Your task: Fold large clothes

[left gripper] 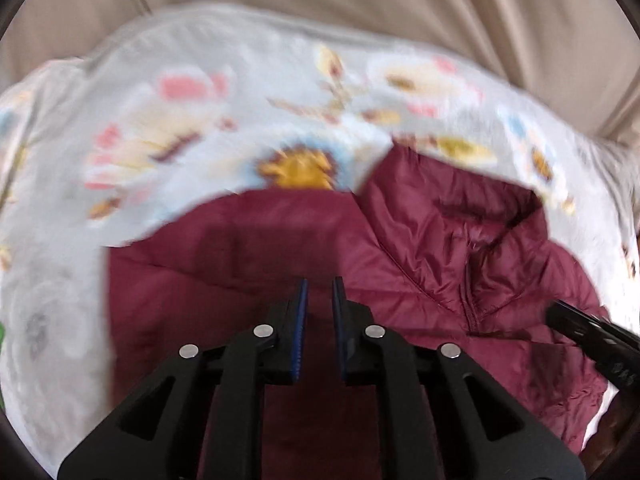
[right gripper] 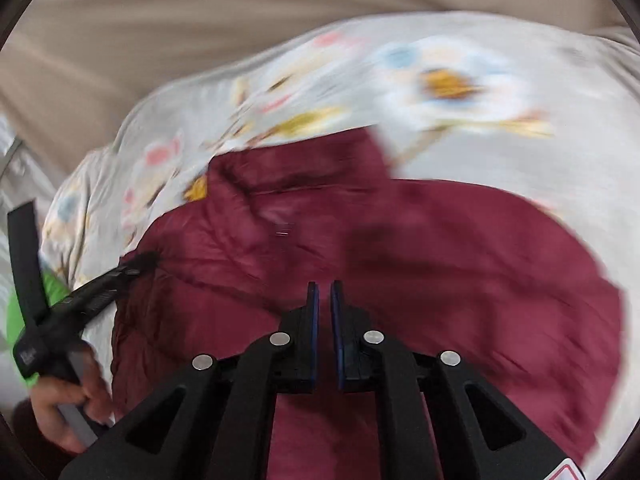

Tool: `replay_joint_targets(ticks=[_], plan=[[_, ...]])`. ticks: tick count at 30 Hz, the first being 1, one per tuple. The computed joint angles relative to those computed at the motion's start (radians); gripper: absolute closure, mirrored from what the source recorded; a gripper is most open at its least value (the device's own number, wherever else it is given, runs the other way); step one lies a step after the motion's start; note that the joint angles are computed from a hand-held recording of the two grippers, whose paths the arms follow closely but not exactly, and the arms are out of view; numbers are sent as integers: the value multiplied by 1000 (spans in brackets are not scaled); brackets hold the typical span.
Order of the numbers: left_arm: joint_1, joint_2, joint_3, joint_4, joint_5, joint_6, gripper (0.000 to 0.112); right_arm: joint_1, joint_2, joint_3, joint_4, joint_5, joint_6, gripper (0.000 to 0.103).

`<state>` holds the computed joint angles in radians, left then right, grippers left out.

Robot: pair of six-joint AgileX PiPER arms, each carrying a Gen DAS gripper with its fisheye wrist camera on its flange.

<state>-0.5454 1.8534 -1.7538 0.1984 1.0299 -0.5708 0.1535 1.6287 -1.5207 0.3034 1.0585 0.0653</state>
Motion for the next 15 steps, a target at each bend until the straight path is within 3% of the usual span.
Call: replay_joint_targets(ticks=[3, 4, 6, 9, 12, 15], plan=[[9, 54, 1, -17, -13, 14, 100, 31, 132, -72, 1, 26, -30, 97], [10, 48, 22, -11, -31, 10, 99, 30, 149, -74, 0, 10, -38, 103], [26, 45, 53, -15, -73, 12, 98, -19, 143, -52, 27, -36, -38, 103], [50, 49, 49, -31, -88, 10, 98, -65, 100, -23, -89, -110, 121, 103], [64, 44, 61, -57, -109, 20, 98, -52, 37, 4, -15, -118, 68, 98], [56, 30, 93, -33, -134, 3, 99, 41, 58, -47, 40, -56, -28, 95]])
